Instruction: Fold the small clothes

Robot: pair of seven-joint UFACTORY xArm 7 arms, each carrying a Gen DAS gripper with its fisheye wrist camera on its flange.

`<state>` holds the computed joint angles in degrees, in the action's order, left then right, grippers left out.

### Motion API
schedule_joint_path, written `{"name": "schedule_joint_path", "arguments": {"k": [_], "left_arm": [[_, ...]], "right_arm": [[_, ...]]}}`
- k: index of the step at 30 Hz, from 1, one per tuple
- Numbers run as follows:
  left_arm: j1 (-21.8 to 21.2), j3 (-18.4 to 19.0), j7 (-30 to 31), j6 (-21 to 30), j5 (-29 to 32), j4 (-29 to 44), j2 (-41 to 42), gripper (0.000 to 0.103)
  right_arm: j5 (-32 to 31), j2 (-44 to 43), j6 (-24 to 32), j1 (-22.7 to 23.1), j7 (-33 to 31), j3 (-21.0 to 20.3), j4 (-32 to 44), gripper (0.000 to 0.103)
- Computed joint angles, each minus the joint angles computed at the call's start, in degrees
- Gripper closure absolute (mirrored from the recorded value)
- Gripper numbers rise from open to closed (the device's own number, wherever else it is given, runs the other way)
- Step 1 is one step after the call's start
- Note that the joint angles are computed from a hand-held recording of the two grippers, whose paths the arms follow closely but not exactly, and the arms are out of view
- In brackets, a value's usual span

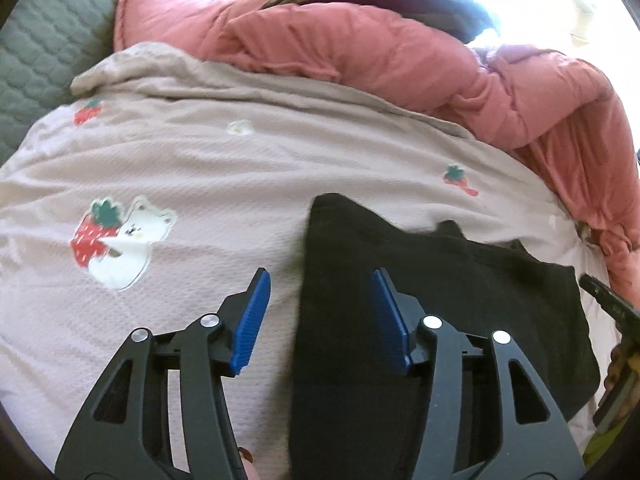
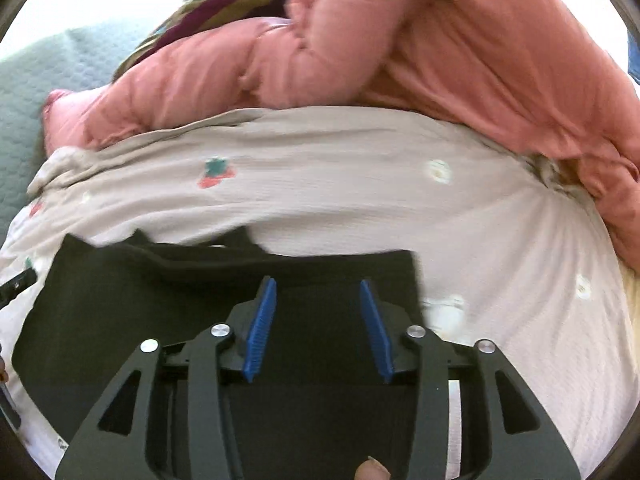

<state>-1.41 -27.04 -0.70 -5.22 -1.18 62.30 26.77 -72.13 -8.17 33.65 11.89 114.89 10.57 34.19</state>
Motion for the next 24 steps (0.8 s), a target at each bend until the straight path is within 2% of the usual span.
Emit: {"name": "schedule_joint_path", "arguments": {"k": [2,5,9,10,11,12,13,14,15,16,19,22,24], "left_arm": [[2.09,-1.87,0.37,1.04,-0.19,0.18,0.52,0.056],[1.27,-1.01,0.88,1.61,-0.60,0.18,0.76,0.055],[2.17,-2.60,2.85,2.57,-1.12,0.15,1.82,0.056],[1.44,-2.01,3.24,2.54,-1.11,0.17,1.91,0.059],[0.43,-1.17,3.52,2.69,-1.07,0.29,1.96,0.073],[0.14,-1.16,4.14,2.65,-0.96,0.25,2.18,0.080],[-0.34,-0.74,4.30,2.30,-1.11,0.03,2.08,0.090],[-1.81,0.71,4.15,1.78,-1.09,-0.21,1.74,0.095],[-4.04,2.95,3.91,0.83,-0.79,-0.56,1.14,0.098],[-5.69,4.66,3.64,-0.10,-0.48,-0.98,0.54,0.099],[-9.31,8.67,2.38,-3.04,0.46,-1.82,-0.55,0.099],[-15.73,15.52,0.86,-0.92,1.00,-0.30,0.03,0.098],[-17.24,17.32,0.16,1.38,1.34,0.81,1.08,0.094]], "right_arm": [[0.88,-1.49,-0.69,-0.44,0.07,-0.53,-2.09,0.052],[1.60,-2.66,-4.63,-2.44,-0.04,-1.69,-4.66,0.051],[-0.70,-1.37,-8.12,-4.96,1.65,-2.31,-4.94,0.051],[-2.04,-0.47,-10.02,-5.76,2.42,-2.90,-4.79,0.051],[-3.17,0.34,-11.78,-6.36,3.16,-3.42,-4.65,0.051],[-4.91,1.36,-13.93,-7.06,4.40,-4.07,-4.37,0.052],[-6.75,2.27,-15.75,-7.56,5.83,-4.56,-4.09,0.063],[-8.39,2.84,-17.09,-7.77,6.95,-4.98,-3.83,0.075],[-9.13,2.52,-16.03,-7.41,7.69,-4.63,-3.88,0.087],[-8.16,1.49,-12.83,-6.47,6.73,-3.81,-4.14,0.094],[-4.46,0.41,-6.80,-4.94,4.05,-2.63,-4.49,0.095],[0.24,2.28,-5.11,-4.40,-0.26,-2.92,-4.01,0.092],[3.53,2.99,-1.10,-3.18,-3.70,-2.14,-3.33,0.084]]}}
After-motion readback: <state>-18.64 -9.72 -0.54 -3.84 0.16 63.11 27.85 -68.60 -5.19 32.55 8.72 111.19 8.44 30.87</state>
